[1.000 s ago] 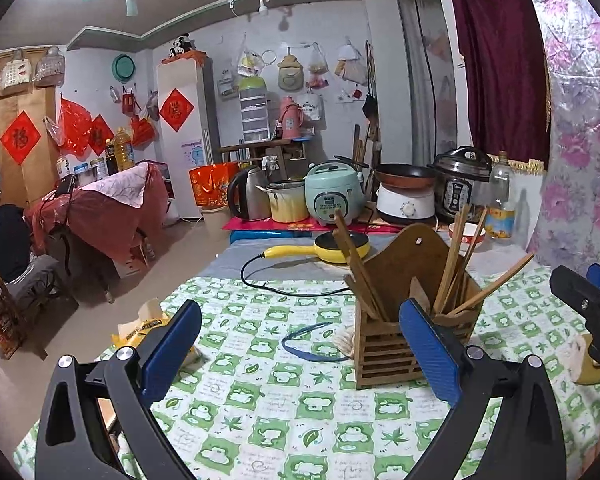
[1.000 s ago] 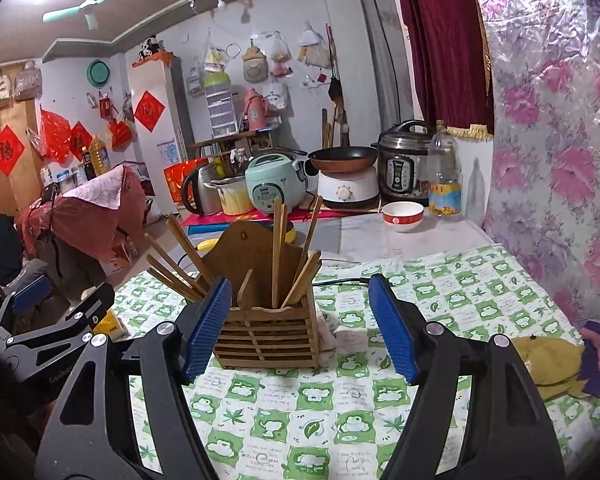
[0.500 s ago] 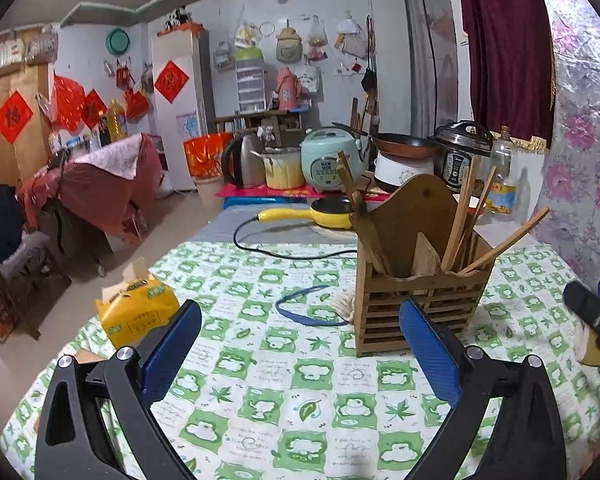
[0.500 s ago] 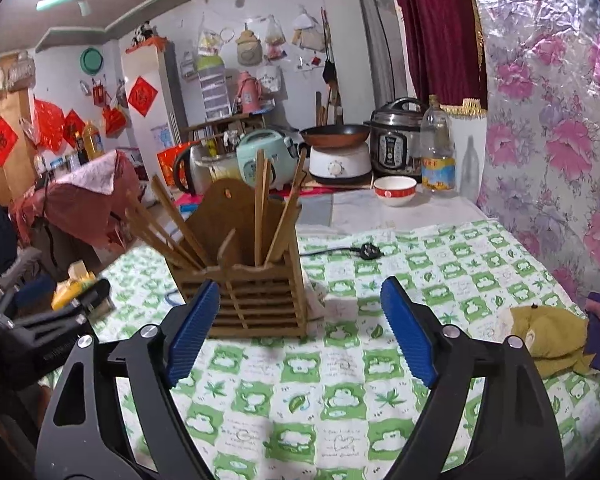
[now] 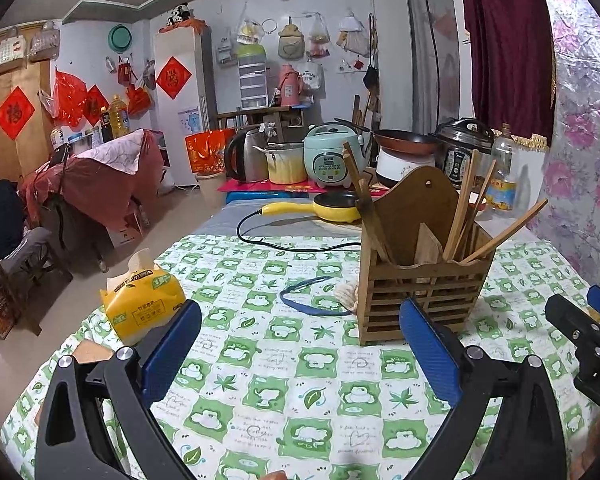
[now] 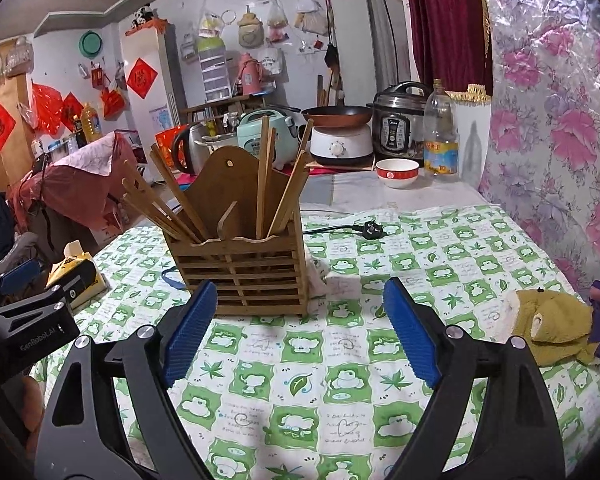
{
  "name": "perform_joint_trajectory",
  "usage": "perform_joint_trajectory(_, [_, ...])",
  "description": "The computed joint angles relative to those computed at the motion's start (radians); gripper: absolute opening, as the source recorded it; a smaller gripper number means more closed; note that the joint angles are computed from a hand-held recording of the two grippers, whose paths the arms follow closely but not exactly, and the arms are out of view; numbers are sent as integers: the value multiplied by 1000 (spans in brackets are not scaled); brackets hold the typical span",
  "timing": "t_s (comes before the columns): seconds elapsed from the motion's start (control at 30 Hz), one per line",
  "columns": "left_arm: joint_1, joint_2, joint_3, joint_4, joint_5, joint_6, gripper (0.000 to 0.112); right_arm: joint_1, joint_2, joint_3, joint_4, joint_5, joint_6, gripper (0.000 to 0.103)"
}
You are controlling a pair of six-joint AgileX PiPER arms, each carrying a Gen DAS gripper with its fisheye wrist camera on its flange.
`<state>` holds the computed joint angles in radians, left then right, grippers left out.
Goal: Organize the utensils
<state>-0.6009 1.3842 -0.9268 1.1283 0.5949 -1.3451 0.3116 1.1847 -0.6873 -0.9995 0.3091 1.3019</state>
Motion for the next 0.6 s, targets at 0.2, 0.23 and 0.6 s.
perform_joint_trajectory(0.2, [-22, -2, 14, 29, 14, -15, 97, 42, -57, 55, -118, 29, 135, 89])
perform_joint_trajectory(0.23, [-23, 0, 14, 24, 9, -6, 97, 43, -62, 61, -123, 31, 140, 89])
perform_joint_trajectory(0.6, [-4, -17, 43, 35, -68, -8, 97, 20, -73, 66, -101, 14, 115, 90])
